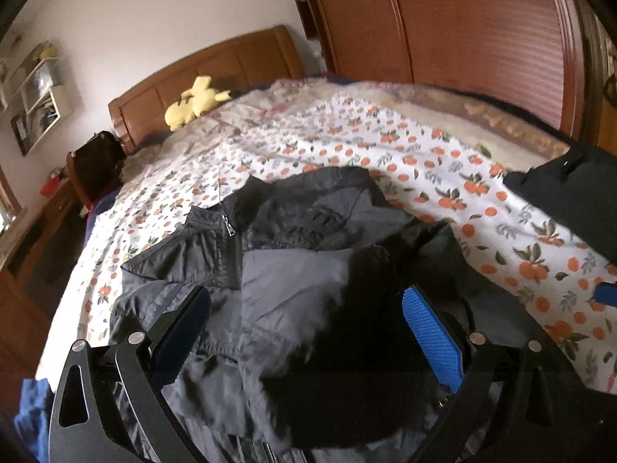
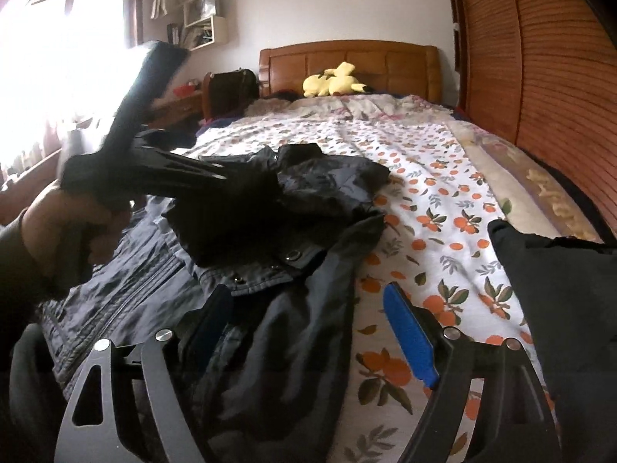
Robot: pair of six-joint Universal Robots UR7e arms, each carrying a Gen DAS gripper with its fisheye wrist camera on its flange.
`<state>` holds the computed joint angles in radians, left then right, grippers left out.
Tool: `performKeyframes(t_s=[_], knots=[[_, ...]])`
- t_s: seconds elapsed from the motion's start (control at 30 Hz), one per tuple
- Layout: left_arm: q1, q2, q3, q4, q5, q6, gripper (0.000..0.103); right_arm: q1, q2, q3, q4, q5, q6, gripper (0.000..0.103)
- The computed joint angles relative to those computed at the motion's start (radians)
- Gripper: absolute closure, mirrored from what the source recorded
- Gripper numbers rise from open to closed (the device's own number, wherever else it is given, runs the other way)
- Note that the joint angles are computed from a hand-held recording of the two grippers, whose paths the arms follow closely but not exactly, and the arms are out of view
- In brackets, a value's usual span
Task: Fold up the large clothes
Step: 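Move the left tool to the jacket's other side edge and grasp it, then fold the gripped side over the jacket center and open the left tool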
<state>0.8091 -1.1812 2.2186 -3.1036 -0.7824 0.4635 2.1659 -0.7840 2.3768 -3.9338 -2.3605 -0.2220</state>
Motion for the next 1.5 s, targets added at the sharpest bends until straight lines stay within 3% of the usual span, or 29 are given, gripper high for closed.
performKeyframes(t_s=[0.2, 0.23, 0.3, 0.33, 0.37, 0.6, 0.77, 1.17, 1.5], knots=[[0.003, 0.070, -0.063, 0.076, 0.059, 0.008, 0.022, 0.000, -0.012, 0.003, -0.003, 0.003, -0.001, 0.024], [0.008, 0.079, -0.071, 0.088, 0.066, 0.011, 0.033, 0.002, -0.009, 0.000, -0.005, 0.004, -0.003, 0.024], [0.021, 0.086, -0.089, 0.133, 0.076, 0.004, 0.065, 0.004, -0.005, -0.007, -0.005, 0.005, -0.008, 0.024], [0.027, 0.088, -0.098, 0.153, 0.093, -0.006, 0.092, 0.006, -0.002, -0.010, -0.003, 0.004, -0.009, 0.024], [0.035, 0.079, -0.102, 0.166, 0.095, -0.015, 0.096, 0.007, 0.002, -0.017, 0.002, 0.002, -0.014, 0.024], [0.061, -0.077, -0.034, 0.062, 0.037, 0.055, 0.099, 0.025, 0.036, -0.073, 0.026, -0.008, -0.027, 0.024], [0.104, -0.191, -0.003, 0.062, 0.003, 0.079, 0.099, 0.037, 0.079, -0.132, 0.061, -0.013, -0.030, 0.024], [0.279, -0.291, 0.009, 0.001, -0.102, 0.171, 0.097, 0.038, 0.194, -0.284, 0.166, -0.017, -0.022, 0.024], [0.323, -0.385, 0.057, 0.012, -0.166, 0.182, 0.095, 0.034, 0.249, -0.372, 0.227, 0.012, -0.026, 0.024]])
